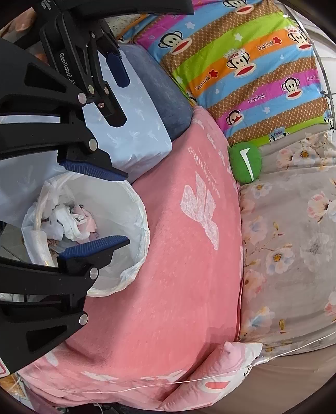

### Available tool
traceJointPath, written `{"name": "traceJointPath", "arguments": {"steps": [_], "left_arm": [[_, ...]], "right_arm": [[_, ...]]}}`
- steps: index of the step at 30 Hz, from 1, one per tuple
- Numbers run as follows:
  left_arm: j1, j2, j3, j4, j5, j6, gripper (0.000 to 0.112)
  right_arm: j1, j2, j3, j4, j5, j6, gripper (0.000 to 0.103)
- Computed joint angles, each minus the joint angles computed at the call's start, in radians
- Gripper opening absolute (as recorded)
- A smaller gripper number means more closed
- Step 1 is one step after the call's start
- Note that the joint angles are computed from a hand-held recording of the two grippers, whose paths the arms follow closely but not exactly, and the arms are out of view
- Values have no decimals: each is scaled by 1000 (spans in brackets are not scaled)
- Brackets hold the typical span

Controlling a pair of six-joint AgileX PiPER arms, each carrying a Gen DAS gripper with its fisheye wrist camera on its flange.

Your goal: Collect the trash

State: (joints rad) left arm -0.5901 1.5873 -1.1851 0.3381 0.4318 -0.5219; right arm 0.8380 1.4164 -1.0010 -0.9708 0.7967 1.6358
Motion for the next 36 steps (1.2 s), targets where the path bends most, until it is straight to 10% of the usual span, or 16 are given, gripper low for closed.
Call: {"name": "traceJointPath", "arguments": {"steps": [26,36], "left_arm": [[-56,-42,111,250,59,-265,91],[-85,-41,117,304,88,-342,96]], "right_arm": [[114,22,3,62,194,-24,63],[131,19,12,49,202,-3,86]]}}
